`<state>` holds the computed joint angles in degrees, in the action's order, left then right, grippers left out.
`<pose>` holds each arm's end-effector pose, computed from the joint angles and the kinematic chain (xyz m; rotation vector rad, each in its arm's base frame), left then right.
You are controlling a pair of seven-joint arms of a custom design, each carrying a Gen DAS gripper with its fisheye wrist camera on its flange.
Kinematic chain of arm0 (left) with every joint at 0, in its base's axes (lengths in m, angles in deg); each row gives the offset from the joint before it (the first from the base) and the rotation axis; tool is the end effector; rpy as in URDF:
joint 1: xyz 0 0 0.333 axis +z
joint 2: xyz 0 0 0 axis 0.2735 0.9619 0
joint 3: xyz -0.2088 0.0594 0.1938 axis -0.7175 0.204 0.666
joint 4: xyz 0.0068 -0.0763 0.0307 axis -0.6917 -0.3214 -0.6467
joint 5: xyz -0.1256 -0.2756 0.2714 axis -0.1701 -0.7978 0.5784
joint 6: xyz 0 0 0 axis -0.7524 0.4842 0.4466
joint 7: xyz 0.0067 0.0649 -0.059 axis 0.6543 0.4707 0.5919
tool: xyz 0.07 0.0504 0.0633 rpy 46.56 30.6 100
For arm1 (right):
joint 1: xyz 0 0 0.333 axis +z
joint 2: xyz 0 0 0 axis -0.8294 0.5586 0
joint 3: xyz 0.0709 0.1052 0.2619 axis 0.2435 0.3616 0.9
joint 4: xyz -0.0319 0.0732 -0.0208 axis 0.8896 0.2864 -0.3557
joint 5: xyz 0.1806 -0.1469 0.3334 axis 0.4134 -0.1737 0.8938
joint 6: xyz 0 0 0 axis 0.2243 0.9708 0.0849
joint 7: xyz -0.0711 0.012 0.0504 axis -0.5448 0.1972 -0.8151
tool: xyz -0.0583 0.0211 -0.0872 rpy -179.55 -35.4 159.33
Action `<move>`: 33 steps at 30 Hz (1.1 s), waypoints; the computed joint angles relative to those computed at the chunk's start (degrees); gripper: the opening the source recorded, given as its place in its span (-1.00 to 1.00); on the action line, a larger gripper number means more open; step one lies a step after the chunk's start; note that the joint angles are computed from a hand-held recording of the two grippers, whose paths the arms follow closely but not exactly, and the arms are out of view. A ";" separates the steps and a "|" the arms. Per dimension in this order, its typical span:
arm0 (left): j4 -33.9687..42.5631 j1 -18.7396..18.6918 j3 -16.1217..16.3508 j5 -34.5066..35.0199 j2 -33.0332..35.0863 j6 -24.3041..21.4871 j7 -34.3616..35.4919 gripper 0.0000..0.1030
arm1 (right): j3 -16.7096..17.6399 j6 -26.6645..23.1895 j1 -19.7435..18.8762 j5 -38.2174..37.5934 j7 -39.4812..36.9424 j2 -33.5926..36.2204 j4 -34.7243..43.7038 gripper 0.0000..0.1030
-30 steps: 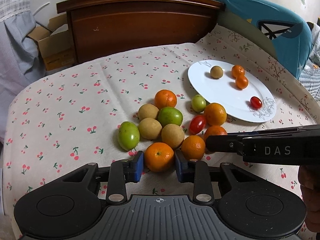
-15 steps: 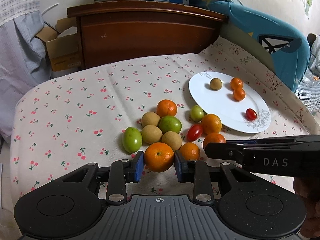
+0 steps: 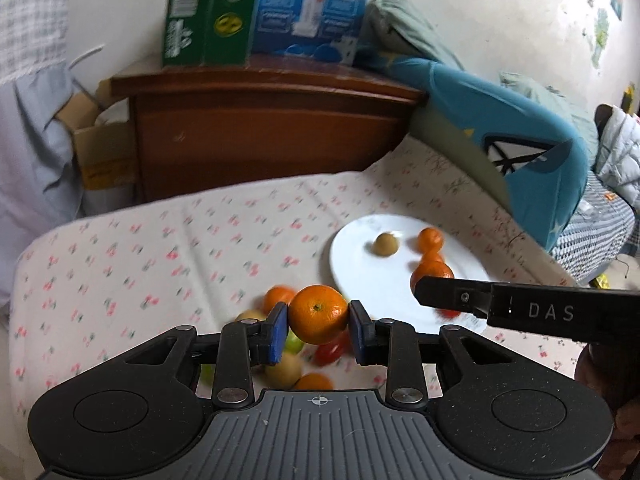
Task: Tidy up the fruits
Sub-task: 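Grasp a mandarin with each tool and carry both over the white plate, then lower both mandarins onto the plate and open both tools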
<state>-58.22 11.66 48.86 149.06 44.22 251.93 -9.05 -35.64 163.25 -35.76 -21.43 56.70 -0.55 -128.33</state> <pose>0.5184 -0.2081 0.4309 -1.8166 1.6023 -0.9385 0.5995 0.3849 0.4193 -1.7626 1.2639 -0.0955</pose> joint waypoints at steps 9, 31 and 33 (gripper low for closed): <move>6.36 -1.94 1.02 -4.36 5.43 1.19 6.12 -0.43 | -4.16 -1.57 0.76 -3.66 4.60 0.21 2.36 -0.47; 18.88 -6.54 1.46 -36.37 21.04 -0.13 38.28 -0.43 | -14.39 -13.44 4.14 -23.81 37.10 7.25 11.04 -0.47; 19.81 -6.53 1.24 -38.26 21.93 -0.28 40.17 -0.42 | -14.43 -13.64 3.98 -24.05 38.77 7.76 11.53 -0.47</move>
<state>-38.41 5.12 50.10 110.80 66.15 251.65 31.12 -50.07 149.62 -31.78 -45.49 95.48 7.20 -116.80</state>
